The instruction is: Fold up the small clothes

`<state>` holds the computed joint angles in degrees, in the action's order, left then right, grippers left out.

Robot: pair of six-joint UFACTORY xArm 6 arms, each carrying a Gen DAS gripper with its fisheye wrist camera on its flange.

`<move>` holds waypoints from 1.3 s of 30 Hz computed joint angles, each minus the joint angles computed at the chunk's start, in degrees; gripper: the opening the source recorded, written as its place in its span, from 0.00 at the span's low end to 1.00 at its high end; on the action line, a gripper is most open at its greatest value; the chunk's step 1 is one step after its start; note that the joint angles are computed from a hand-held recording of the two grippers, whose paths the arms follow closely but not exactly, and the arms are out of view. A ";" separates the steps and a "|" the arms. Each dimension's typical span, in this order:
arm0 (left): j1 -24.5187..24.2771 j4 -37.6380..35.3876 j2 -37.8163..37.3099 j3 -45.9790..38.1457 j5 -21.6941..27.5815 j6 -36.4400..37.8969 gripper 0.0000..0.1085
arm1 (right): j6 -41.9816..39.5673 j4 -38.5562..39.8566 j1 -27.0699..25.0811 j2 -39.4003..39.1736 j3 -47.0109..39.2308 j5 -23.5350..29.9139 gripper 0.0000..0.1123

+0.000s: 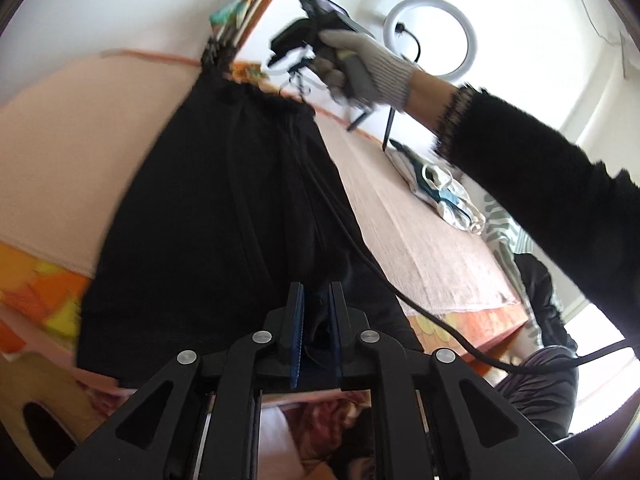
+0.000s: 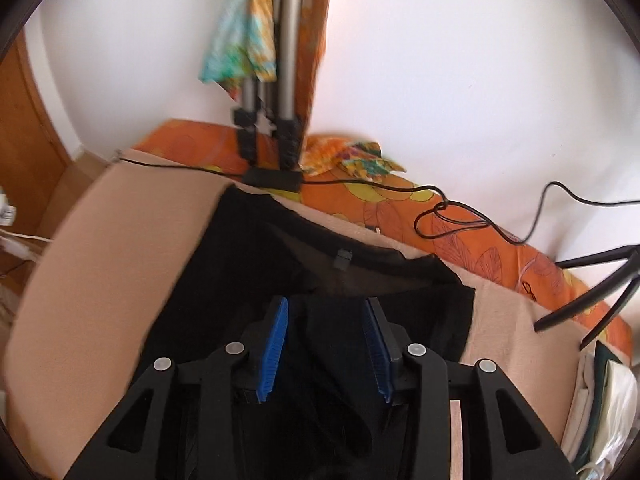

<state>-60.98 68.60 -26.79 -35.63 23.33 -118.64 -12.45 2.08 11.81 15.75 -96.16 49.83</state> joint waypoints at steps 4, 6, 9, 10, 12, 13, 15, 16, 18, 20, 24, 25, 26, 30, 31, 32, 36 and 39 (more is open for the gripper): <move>-0.81 -1.68 -0.23 -1.25 1.05 6.88 0.10 | -8.07 10.86 -3.52 -14.08 13.22 0.47 0.35; -0.20 -5.01 0.10 -1.57 -0.73 12.92 0.10 | -12.60 15.69 -5.77 -21.37 20.12 2.08 0.34; -0.28 -15.44 2.14 -2.94 -0.71 28.04 0.15 | -18.90 20.73 -10.48 -35.70 32.78 6.34 0.34; -0.51 -17.59 3.01 -3.69 0.11 31.81 0.15 | -20.20 21.45 -11.83 -39.43 35.92 7.31 0.34; -0.75 -22.93 4.99 -5.23 1.63 39.20 0.22 | -23.44 23.86 -15.43 -47.57 42.47 10.43 0.35; -0.80 -24.19 5.48 -5.59 2.09 40.60 0.26 | -24.80 25.11 -17.51 -50.91 45.02 12.66 0.35; -0.68 -24.53 5.96 -5.49 1.94 40.86 0.26 | -27.46 27.58 -22.90 -58.81 51.22 18.32 0.36; -0.74 -24.71 6.25 -5.58 2.15 41.04 0.26 | -28.96 28.51 -25.35 -61.60 53.37 21.22 0.36; -1.33 -24.65 6.99 -6.04 3.41 42.02 0.26 | -31.30 29.59 -29.28 -66.56 57.12 26.00 0.36; -1.68 -23.92 7.38 -6.27 3.79 41.86 0.26 | -33.10 29.56 -32.43 -71.54 60.99 30.63 0.36; -2.06 -22.59 8.24 -6.77 3.97 42.15 0.23 | -36.37 28.68 -34.76 -79.50 66.81 33.76 0.36; -2.06 -21.92 8.43 -6.84 3.82 41.99 0.14 | -37.06 28.77 -35.21 -80.85 67.82 34.26 0.36; -2.07 -21.44 8.59 -6.88 3.88 41.80 0.07 | -37.43 28.56 -35.35 -81.53 68.40 34.40 0.36; -1.09 -18.40 7.49 -5.27 1.65 36.65 0.03 | -38.15 27.60 -33.14 -83.81 71.19 32.68 0.36; -0.86 -17.22 6.58 -4.57 1.21 34.25 0.03 | -37.87 27.33 -32.10 -84.42 71.78 32.11 0.36; -0.49 -15.43 5.06 -3.43 0.69 30.35 0.03 | -38.06 27.48 -31.73 -84.59 71.90 32.13 0.36; -0.61 -11.14 -2.29 1.58 3.68 18.65 0.03 | -39.01 28.19 -30.08 -86.94 72.92 31.95 0.36; -0.67 -16.75 -4.06 3.02 4.86 23.17 0.10 | -37.96 26.75 -26.61 -88.45 74.09 30.30 0.36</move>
